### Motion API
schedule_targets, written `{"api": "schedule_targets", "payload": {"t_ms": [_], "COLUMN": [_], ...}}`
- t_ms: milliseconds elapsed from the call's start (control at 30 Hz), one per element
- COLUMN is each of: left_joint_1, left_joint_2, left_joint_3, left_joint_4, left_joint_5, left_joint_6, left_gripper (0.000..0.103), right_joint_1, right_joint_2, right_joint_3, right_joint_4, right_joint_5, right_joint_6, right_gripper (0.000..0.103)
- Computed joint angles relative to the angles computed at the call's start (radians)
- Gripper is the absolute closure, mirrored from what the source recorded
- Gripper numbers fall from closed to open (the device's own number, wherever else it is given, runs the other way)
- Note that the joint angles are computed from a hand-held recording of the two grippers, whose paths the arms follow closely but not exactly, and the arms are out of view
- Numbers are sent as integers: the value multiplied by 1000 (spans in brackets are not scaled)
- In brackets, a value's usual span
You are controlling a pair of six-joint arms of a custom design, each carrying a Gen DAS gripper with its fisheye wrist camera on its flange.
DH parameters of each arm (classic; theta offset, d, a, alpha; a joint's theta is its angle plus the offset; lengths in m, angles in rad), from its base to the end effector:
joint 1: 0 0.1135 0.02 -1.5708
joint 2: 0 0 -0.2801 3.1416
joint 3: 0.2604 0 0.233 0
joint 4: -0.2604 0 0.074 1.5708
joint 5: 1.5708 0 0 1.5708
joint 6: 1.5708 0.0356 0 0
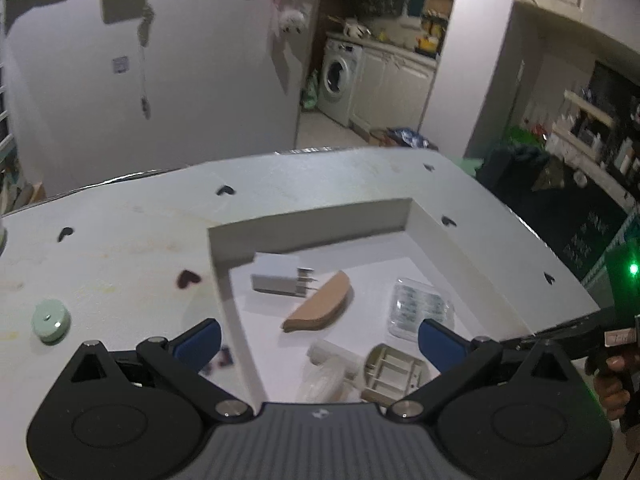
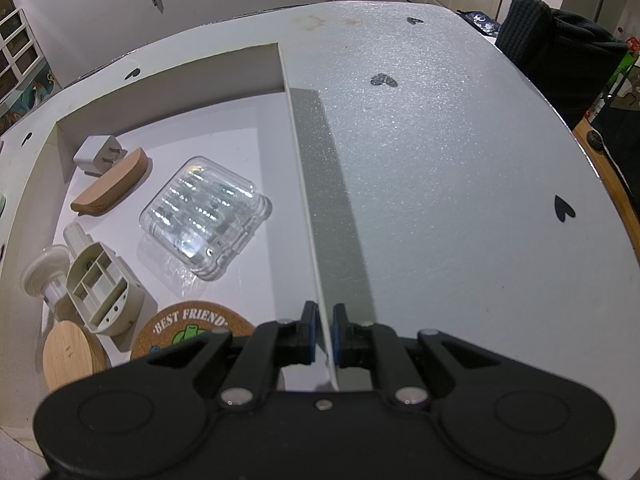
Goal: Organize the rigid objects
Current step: 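Return the left gripper and grasp the mint-green round tape measure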
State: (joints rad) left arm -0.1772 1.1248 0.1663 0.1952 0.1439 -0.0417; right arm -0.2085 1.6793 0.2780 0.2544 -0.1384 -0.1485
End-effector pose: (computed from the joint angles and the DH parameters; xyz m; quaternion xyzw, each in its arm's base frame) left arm 0.1532 -0.0326 0.1409 0.0903 0.9132 -0.1085 0.3823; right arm 0.1892 -0.0350 0.0806 0.0147 0.9753 0.0293 0.2185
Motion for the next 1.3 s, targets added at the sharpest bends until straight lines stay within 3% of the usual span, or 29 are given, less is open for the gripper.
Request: {"api": "schedule_targets", "payload": {"t_ms": [300,667,767,1067,1233,1300], "left_joint_1": [334,680,723,707,702,699], "left_joint_2": [62,462,563,745,805,825], "left_joint_3": [-69,-106,-94,22,124,157], "left_joint_4": [115,510,579,652,601,591], "left_joint_5": [111,150,135,23,27,22], "left_joint_6": [68,217,233,179,195,191], "left_gripper": [0,0,0,0,0,7], "right_joint_1": [1,2,2,3,6,6], "right_joint_2": [-1,0,0,1,2,1], "right_joint_3": [-1,1,1,1,1,1], "right_joint_4": [0,-2,-2,-1,-1,-1], "right_joint_5": [1,3,3,3,4,4], "right_joint_6": [1,0,0,1,4,6], "right_gripper": [95,95,94,94,94,94]}}
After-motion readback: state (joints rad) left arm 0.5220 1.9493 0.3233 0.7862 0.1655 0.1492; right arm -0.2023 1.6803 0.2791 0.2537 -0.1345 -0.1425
